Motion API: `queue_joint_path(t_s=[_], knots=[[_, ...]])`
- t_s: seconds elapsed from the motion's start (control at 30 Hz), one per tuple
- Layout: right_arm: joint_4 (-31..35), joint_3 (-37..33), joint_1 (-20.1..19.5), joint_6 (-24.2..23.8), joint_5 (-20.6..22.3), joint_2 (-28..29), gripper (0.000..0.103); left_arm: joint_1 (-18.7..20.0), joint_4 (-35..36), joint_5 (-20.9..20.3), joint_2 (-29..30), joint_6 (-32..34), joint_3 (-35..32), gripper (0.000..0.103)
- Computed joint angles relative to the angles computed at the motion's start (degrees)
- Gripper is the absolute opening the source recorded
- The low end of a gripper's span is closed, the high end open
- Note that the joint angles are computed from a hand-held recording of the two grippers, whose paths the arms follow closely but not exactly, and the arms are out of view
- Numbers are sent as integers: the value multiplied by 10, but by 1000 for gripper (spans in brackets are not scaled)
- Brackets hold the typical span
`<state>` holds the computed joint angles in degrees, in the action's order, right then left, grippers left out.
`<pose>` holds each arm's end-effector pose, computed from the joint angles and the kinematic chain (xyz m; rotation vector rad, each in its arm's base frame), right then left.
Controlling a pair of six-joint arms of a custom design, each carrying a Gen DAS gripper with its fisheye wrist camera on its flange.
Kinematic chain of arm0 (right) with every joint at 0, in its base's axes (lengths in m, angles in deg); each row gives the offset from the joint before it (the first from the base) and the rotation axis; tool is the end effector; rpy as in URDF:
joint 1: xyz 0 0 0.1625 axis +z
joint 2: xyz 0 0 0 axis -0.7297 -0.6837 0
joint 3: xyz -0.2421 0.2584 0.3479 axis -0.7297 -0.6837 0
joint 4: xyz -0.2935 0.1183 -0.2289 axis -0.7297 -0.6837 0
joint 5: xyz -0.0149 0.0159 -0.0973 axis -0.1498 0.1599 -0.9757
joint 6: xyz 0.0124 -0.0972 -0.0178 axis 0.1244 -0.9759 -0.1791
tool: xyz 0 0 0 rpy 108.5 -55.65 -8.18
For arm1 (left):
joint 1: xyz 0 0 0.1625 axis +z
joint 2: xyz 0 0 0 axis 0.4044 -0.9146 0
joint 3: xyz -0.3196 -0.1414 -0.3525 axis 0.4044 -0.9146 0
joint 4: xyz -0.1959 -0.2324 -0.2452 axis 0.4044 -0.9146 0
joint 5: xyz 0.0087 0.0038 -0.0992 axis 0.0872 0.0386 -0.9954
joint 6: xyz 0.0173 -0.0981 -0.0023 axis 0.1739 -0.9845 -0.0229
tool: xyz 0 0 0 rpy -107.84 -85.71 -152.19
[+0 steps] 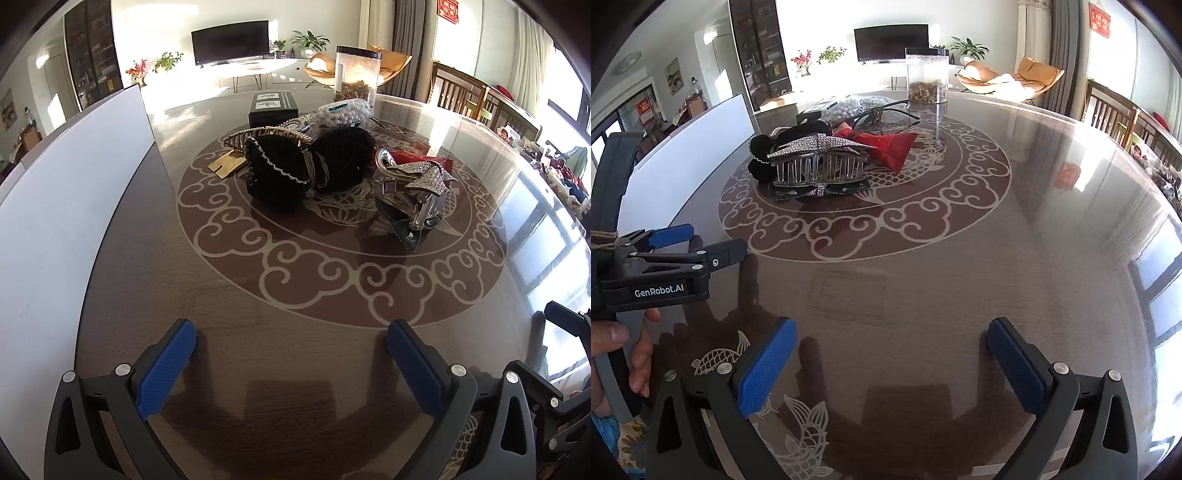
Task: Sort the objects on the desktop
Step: 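Open both grippers and bring them back over the table, then move the left gripper toward the black velvet pouch and gold hair clip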
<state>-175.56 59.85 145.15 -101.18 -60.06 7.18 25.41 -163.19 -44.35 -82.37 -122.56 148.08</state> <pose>0.1522 -0.4105 0.0841 0.8287 -2.4068 0.5496 -0.0857 -0.4356 0.0653 0.1118 2.2072 -0.7963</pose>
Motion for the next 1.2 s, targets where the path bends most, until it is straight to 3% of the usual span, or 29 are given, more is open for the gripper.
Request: queue_joint_path(t_s=[0.33, 1.2], knots=[[-14, -6, 12, -14, -30, 17, 103, -1, 1, 0, -1, -1, 1, 103], [-15, -7, 13, -14, -31, 18, 103, 0, 2, 0, -1, -1, -1, 103]])
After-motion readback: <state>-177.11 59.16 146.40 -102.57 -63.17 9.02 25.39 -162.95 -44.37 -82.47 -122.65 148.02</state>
